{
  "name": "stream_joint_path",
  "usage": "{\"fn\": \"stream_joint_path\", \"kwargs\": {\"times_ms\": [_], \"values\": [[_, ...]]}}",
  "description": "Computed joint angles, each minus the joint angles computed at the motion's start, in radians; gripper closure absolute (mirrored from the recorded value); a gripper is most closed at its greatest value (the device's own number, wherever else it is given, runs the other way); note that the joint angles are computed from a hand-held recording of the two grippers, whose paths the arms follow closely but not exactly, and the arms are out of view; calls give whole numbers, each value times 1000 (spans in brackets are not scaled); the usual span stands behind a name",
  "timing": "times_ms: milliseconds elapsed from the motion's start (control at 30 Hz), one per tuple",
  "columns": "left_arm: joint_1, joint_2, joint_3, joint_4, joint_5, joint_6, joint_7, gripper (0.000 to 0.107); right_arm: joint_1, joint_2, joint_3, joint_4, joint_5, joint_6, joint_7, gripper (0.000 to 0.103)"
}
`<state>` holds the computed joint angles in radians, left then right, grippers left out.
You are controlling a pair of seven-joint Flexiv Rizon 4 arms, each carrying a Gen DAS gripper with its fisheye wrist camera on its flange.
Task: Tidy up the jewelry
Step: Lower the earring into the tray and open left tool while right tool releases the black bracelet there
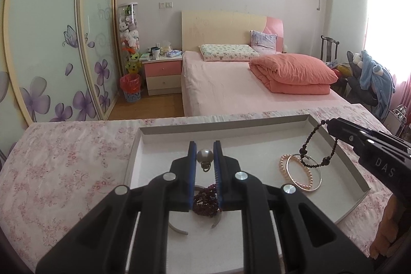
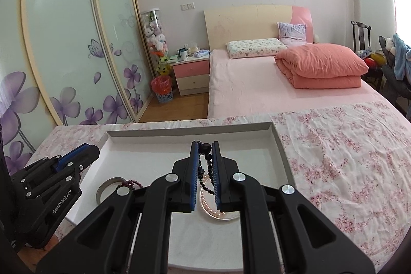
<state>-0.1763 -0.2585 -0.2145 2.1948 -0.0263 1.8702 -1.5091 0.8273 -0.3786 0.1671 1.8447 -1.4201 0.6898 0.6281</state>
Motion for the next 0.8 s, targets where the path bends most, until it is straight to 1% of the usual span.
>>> {"fn": "stream_joint_path", "kwargs": {"times_ms": [200, 267, 300, 333, 367, 500, 600, 667, 800], "values": [[12, -16, -21, -14, -8, -24, -5, 93, -9, -11, -4, -8, 9, 31, -9, 91], [55, -17, -61, -12, -2, -30, -11, 91, -9, -12, -5, -7, 10, 40, -6, 87], [76, -15, -79, -11, 0, -35, -13, 91, -8, -10, -5, -5, 13, 37, -3, 76], [80, -13, -82, -11, -2, -39, -15, 88, -6, -9, -6, -3, 14, 29, -1, 64], [96, -11, -96, -9, -2, -41, -18, 87, -2, -5, -7, 0, 11, 18, 8, 61], [132, 1, -120, 1, -7, -47, -30, 86, -1, 7, -1, 12, 7, 0, 20, 60], [180, 15, -159, 15, -7, -51, -42, 85, 0, 10, 4, 14, 10, -8, 21, 60], [186, 25, -161, 23, -6, -51, -45, 85, 0, 12, 7, 15, 10, -11, 22, 60], [235, 50, -207, 50, 3, -48, -56, 83, 5, 15, 12, 18, 13, -20, 20, 60]]}}
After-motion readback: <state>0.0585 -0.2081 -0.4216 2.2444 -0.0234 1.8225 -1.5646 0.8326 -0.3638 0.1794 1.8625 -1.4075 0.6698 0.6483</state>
